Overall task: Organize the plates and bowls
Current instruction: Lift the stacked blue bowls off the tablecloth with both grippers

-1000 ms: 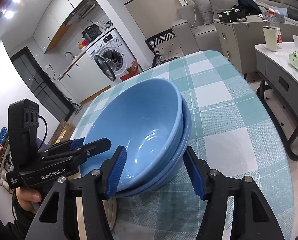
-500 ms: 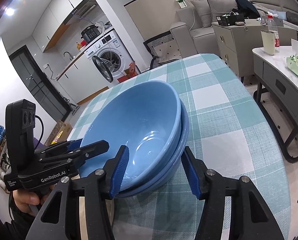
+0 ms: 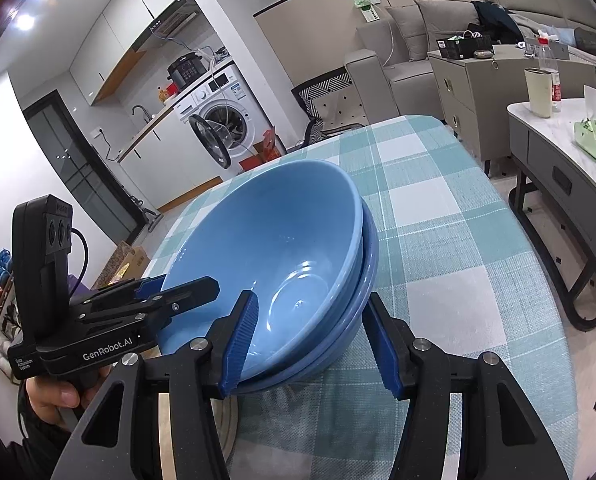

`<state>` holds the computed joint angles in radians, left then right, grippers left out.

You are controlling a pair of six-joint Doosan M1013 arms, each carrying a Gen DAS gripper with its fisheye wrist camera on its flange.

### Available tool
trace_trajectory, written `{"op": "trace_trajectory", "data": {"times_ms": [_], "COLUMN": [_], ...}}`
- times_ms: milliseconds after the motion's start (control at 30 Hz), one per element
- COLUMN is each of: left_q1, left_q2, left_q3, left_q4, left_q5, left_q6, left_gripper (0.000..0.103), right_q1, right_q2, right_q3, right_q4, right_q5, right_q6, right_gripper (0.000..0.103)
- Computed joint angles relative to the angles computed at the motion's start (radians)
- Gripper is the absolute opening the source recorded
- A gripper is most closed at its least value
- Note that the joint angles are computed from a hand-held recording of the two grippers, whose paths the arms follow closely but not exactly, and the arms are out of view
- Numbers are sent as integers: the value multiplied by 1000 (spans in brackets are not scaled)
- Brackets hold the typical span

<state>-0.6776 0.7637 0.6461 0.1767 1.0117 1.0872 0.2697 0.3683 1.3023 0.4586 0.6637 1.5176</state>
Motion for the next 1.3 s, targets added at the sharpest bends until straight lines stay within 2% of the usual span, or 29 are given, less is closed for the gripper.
{"op": "trace_trajectory", "data": {"times_ms": [467,833,1300], "left_q1": [-12,-20,-30], "left_q2": [-25,-69,-132], "left_q3": [13,65,151], "left_q4": [50,105,180], "left_q5": [-16,-45,-79], "left_q6": [-27,-61,-136], "left_gripper": [43,43,43], "right_q1": [7,19,44], "right_q2": [-31,-55,-71], "right_q3": [13,19,12], "right_q4": [11,37,36], "right_q5": [-24,-40,-7], "right_q6": [-22,-64,-63], "right_gripper": [55,55,55]}}
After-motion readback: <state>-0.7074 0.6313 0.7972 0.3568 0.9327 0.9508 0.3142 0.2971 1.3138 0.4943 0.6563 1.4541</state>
